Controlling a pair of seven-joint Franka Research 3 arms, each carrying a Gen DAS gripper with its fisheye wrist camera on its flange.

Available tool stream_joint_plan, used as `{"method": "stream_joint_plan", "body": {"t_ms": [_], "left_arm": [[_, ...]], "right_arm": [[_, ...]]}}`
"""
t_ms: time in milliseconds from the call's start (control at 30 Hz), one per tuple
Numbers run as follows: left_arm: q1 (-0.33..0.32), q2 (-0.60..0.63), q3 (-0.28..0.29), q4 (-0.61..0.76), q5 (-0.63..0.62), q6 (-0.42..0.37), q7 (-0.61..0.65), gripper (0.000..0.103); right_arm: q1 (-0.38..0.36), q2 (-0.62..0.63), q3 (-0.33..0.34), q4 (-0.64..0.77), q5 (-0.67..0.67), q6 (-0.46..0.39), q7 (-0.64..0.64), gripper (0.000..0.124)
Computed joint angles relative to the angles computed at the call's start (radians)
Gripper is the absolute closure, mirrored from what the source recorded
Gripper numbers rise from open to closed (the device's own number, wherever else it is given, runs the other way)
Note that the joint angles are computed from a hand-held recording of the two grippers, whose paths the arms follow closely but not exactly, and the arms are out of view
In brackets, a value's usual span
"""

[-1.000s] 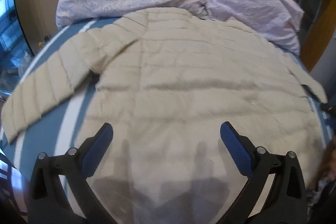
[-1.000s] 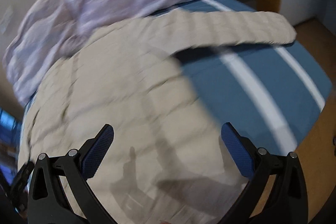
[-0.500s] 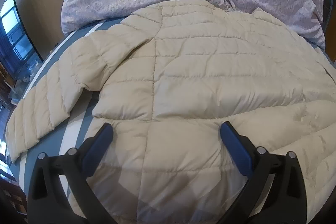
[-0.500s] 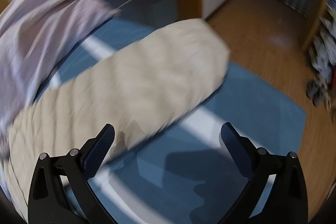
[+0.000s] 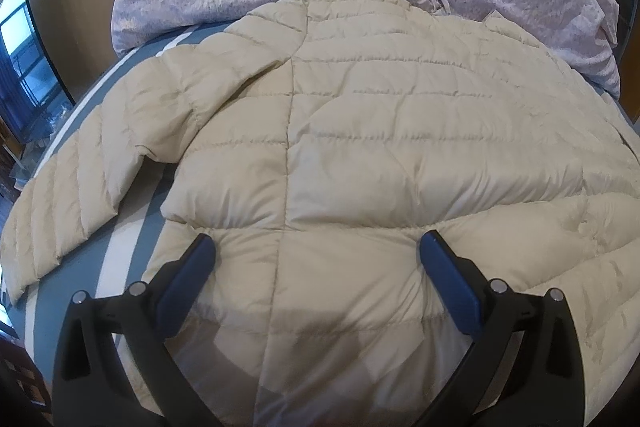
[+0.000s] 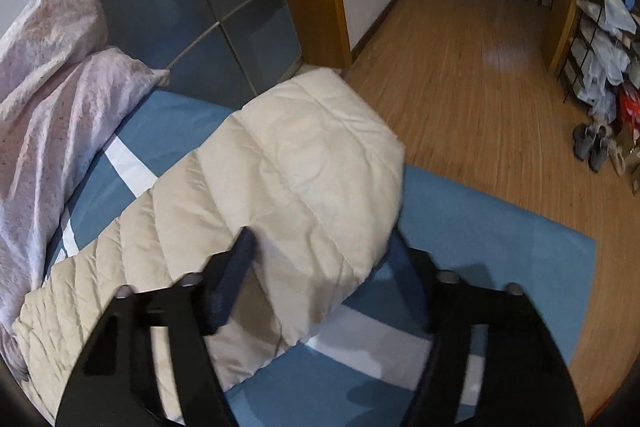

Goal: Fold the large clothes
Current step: 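Reach the right gripper to a jacket sleeve cuff and grasp it, then lay the held sleeve across the jacket body and open the right gripper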

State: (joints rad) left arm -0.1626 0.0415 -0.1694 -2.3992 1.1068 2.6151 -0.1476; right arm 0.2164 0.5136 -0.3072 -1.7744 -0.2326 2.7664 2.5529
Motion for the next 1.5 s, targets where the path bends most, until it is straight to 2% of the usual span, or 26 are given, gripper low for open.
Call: {"method": "stream_joint_plan", "body": {"t_ms": [33, 67, 133, 233, 333, 500, 567, 667, 767, 867, 1067, 1400, 1467, 1500], "left_arm": [[0.001, 0.0, 0.001, -0.001, 0.001, 0.006, -0.002, 0.002], [0.002, 0.0, 0.002, -0.002, 0.002, 0.01, -0.003, 0.002], [0.004, -0.001, 0.003, -0.003, 0.003, 0.015, -0.004, 0.002], [0.005, 0.0, 0.004, -0.004, 0.005, 0.02, -0.006, 0.002], [0.006, -0.001, 0.004, -0.004, 0.006, 0.021, -0.006, 0.002], [0.006, -0.002, 0.003, -0.005, 0.005, 0.02, -0.006, 0.002], [0.006, -0.002, 0.003, -0.005, 0.005, 0.02, -0.005, 0.002], [0.006, -0.003, 0.003, -0.006, 0.004, 0.02, -0.005, 0.002], [0.006, -0.003, 0.002, -0.006, 0.004, 0.021, -0.006, 0.002], [0.006, -0.004, 0.002, -0.006, 0.004, 0.02, -0.005, 0.002], [0.006, -0.003, 0.002, -0.005, 0.004, 0.02, -0.006, 0.002], [0.006, -0.004, 0.002, -0.006, 0.005, 0.02, -0.007, 0.002], [0.007, -0.005, 0.002, -0.007, 0.005, 0.021, -0.007, 0.002], [0.007, -0.004, 0.002, -0.006, 0.005, 0.021, -0.007, 0.002]], "right_arm": [[-0.007, -0.01, 0.005, -0.019, 0.004, 0.025, -0.008, 0.092], [-0.016, -0.012, 0.016, -0.022, 0.016, 0.034, -0.022, 0.096], [0.012, -0.022, -0.012, -0.032, -0.01, 0.039, -0.012, 0.107], [0.089, -0.022, -0.075, -0.009, -0.127, 0.022, 0.021, 0.112], [0.121, -0.021, -0.073, 0.025, -0.209, 0.034, 0.014, 0.113], [0.134, -0.007, 0.017, 0.094, -0.236, 0.075, -0.105, 0.113], [0.134, 0.005, 0.063, 0.12, -0.206, 0.088, -0.18, 0.114], [0.124, 0.032, 0.173, 0.165, -0.122, 0.101, -0.349, 0.114], [0.13, 0.059, 0.255, 0.203, -0.058, 0.098, -0.489, 0.114], [0.144, 0.088, 0.314, 0.24, -0.004, 0.089, -0.601, 0.114], [0.196, 0.153, 0.361, 0.336, 0.095, 0.034, -0.731, 0.114], [0.209, 0.205, 0.479, 0.408, 0.322, -0.061, -0.963, 0.114], [0.226, 0.212, 0.475, 0.423, 0.344, -0.086, -0.998, 0.113], [0.226, 0.214, 0.485, 0.431, 0.363, -0.11, -1.028, 0.108]]}}
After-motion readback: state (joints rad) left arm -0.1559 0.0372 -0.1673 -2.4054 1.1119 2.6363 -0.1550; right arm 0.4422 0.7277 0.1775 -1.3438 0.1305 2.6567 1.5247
